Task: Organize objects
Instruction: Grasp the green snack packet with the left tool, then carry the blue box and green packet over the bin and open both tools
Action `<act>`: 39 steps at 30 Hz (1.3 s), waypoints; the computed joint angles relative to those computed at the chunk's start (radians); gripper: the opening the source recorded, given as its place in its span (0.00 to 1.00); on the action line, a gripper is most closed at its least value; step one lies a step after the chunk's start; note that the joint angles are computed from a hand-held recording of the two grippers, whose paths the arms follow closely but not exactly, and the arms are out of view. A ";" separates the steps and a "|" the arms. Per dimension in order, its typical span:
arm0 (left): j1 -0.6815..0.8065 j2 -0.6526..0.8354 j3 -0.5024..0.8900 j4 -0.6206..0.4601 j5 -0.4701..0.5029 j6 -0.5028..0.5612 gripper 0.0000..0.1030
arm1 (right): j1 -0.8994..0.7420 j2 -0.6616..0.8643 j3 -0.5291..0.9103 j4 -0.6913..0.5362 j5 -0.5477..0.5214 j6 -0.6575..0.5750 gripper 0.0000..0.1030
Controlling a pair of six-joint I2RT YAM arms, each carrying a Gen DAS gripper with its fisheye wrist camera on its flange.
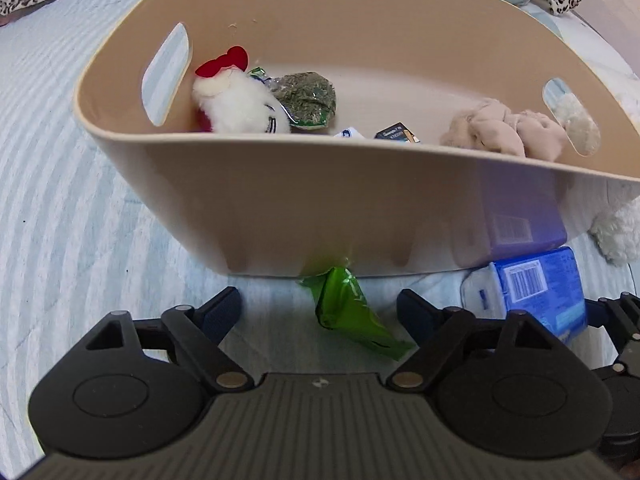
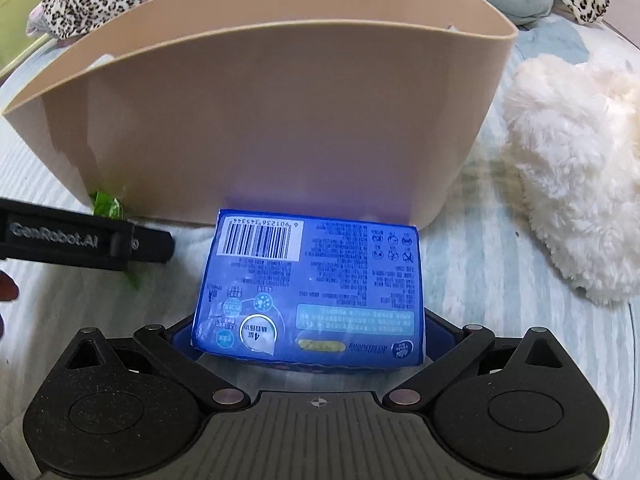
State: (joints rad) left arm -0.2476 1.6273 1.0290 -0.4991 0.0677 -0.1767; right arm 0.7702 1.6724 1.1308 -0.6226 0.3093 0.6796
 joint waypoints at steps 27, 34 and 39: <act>0.106 -0.324 -0.108 -0.103 0.079 0.170 0.19 | 0.104 -0.233 -0.068 0.010 0.115 0.043 0.89; 0.131 -0.443 -0.075 -0.153 0.075 0.229 0.19 | 0.130 -0.323 -0.045 -0.014 0.196 0.020 0.89; 0.132 -0.445 -0.018 -0.134 0.069 0.224 0.19 | 0.088 -0.336 0.022 -0.017 0.221 -0.054 0.89</act>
State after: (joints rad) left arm -0.1157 1.1823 1.0110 -0.6333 0.1368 0.0475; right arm 0.8580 1.3360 1.1527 -0.6394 0.5299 0.6256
